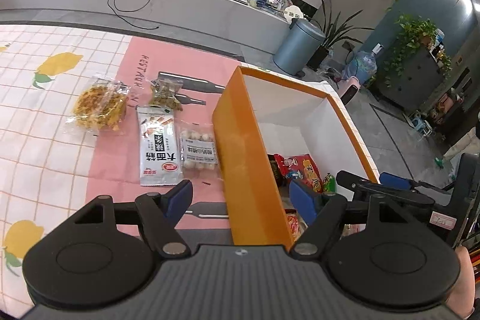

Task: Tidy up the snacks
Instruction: 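Move both tools back toward the bread packs beside the box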

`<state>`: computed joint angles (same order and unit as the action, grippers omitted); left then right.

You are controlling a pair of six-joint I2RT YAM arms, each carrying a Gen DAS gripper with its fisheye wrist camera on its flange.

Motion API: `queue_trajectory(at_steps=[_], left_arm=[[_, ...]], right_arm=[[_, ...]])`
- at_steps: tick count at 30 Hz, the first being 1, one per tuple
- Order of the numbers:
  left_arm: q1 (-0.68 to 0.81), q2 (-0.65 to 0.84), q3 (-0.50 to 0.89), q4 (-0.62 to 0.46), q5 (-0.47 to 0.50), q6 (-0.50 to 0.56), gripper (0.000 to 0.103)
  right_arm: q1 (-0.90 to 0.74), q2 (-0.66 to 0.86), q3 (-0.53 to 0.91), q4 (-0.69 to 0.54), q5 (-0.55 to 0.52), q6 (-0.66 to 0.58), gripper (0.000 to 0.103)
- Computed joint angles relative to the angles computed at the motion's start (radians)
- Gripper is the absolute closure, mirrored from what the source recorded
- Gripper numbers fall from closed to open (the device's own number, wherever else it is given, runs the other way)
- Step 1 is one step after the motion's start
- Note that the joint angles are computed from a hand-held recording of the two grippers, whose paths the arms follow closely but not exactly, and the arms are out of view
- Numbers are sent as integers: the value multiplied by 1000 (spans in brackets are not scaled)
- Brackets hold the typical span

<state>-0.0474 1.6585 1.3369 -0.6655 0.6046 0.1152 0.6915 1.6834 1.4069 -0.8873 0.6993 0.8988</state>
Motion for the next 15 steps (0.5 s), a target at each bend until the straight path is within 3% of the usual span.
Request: queue_trajectory(at_steps=[9,15], left_arm=[[42,-82,-18,-49,-54,59,17],[111,-85,5,-80,-73,98,17]], right_arm=[[101,48,106,-73,54,97,3],[161,81,180,-1,27,83,3]])
